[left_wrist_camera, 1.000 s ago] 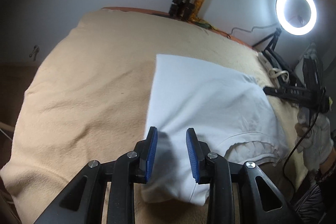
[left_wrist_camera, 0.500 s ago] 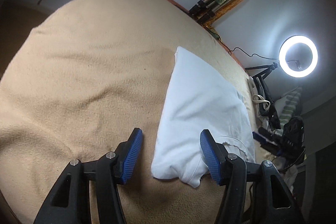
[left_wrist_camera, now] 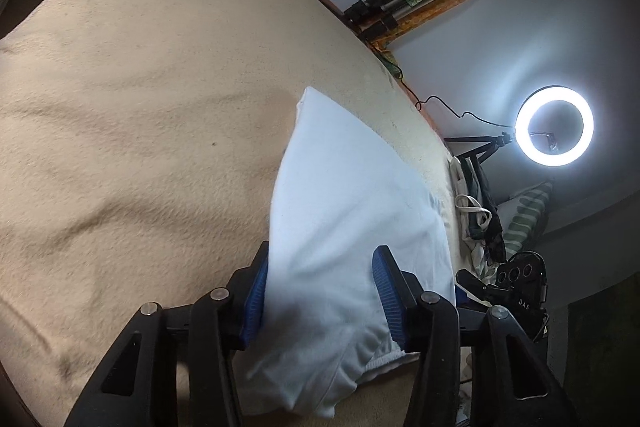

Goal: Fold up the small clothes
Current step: 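Grasp the folded shirt with both tools and lift it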

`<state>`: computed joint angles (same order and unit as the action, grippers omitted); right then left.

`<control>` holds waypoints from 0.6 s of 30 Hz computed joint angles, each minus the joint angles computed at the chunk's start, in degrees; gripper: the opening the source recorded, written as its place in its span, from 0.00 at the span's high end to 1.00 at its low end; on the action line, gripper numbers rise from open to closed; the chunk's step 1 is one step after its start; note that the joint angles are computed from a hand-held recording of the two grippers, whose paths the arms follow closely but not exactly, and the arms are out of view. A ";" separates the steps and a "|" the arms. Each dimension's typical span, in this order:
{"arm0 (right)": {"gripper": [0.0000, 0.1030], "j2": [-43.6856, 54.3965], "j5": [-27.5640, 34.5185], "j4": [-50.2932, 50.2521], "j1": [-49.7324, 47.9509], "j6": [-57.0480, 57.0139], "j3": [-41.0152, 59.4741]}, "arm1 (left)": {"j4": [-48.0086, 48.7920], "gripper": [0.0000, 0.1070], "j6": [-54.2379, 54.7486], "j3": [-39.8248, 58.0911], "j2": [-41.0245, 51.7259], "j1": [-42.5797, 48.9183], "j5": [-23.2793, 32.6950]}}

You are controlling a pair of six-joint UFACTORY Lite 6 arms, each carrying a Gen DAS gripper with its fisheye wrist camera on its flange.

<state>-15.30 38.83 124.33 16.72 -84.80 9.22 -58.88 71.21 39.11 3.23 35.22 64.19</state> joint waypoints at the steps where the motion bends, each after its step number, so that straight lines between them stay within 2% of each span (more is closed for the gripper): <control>1: 0.58 1.29 0.05 1.62 1.05 -0.95 0.82 | -0.66 0.57 -0.30 0.24 0.40 -0.60 -0.16; 5: 0.59 3.83 -0.80 5.48 3.90 -2.71 3.04 | -2.43 0.72 -0.94 0.42 1.15 -3.18 -2.47; 6: 0.62 4.59 -1.44 5.85 4.74 -2.63 3.97 | -2.50 0.80 -1.00 0.28 0.66 -3.98 -3.47; 8: 0.73 5.14 -3.35 6.23 5.92 -2.44 4.98 | -2.63 0.89 -0.95 -0.35 -0.62 -5.49 -5.05; 9: 0.75 4.76 -5.33 6.53 7.13 -2.19 5.62 | -2.79 0.90 -0.77 -1.04 -1.88 -6.10 -5.75; 11: 0.85 3.04 -9.92 6.76 9.58 -1.65 6.64 | -2.87 0.92 -0.24 -2.50 -5.16 -7.15 -7.10; 15: 0.88 -2.13 -20.76 8.12 15.67 -1.40 8.51 | -2.62 0.93 0.06 -5.45 -13.97 -9.04 -8.42; 18: 0.89 -4.47 -29.71 9.29 21.00 -1.78 11.35 | -2.22 0.94 -0.91 -6.53 -18.45 -9.45 -7.27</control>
<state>-19.78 9.12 133.62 37.72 -86.57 20.58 -61.10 70.30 32.57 -15.22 25.76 56.93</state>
